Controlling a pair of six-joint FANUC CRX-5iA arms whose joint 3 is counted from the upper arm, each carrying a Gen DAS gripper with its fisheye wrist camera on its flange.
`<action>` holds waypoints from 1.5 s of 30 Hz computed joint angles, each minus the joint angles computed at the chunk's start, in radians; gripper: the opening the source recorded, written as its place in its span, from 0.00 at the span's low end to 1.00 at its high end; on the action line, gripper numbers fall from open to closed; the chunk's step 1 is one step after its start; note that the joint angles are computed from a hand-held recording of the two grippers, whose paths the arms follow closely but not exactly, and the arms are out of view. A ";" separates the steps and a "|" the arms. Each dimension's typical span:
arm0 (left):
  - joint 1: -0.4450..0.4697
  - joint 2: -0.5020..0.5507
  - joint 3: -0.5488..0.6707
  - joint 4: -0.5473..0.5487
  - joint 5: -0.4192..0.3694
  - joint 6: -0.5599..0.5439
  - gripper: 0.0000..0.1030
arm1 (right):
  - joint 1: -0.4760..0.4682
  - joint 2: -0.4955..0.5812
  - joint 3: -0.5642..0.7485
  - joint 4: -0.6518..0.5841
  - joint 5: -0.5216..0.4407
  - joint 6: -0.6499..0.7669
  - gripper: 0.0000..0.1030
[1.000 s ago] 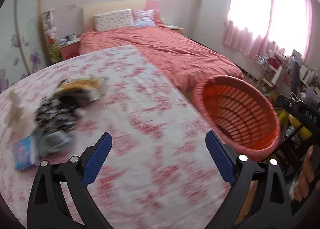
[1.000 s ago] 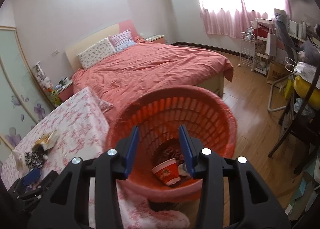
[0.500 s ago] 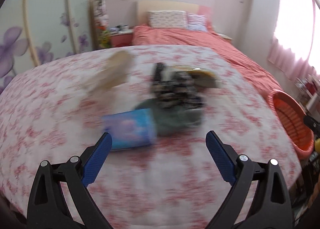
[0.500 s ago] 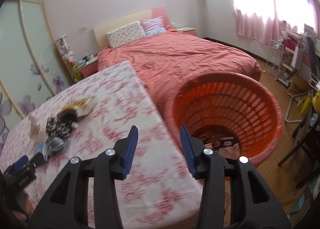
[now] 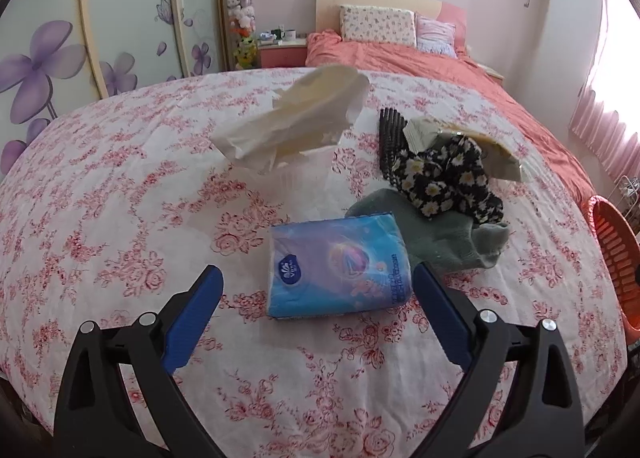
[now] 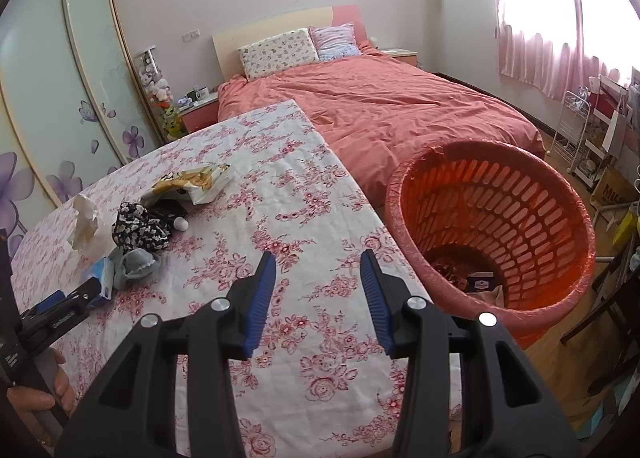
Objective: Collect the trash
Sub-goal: 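Return both tools to the items on the bed, then grasp the blue tissue pack with the left tool while the right tool grasps the floral cloth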
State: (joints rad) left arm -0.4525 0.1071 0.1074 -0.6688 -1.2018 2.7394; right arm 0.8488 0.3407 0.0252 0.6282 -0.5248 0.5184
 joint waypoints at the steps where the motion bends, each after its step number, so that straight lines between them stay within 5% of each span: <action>1: 0.000 0.003 0.001 0.002 -0.003 0.000 0.92 | 0.002 0.002 0.002 -0.005 -0.002 0.006 0.43; 10: 0.063 -0.017 -0.048 0.094 0.064 0.010 0.90 | 0.015 0.015 0.023 -0.028 -0.012 0.046 0.43; 14: 0.063 -0.034 -0.062 0.089 0.084 0.021 0.73 | 0.023 0.021 0.037 -0.043 -0.017 0.071 0.43; 28: 0.081 -0.137 -0.154 0.072 0.102 0.065 0.71 | 0.081 0.082 0.151 -0.123 -0.043 0.207 0.43; 45: 0.105 -0.260 -0.232 0.005 0.027 0.081 0.71 | 0.136 0.368 0.673 -0.411 -0.227 0.534 0.34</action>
State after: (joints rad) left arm -0.3471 -0.1532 -0.1242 -0.6639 -1.1745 2.8202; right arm 0.9844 0.7083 0.6979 0.2168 -0.7513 1.0519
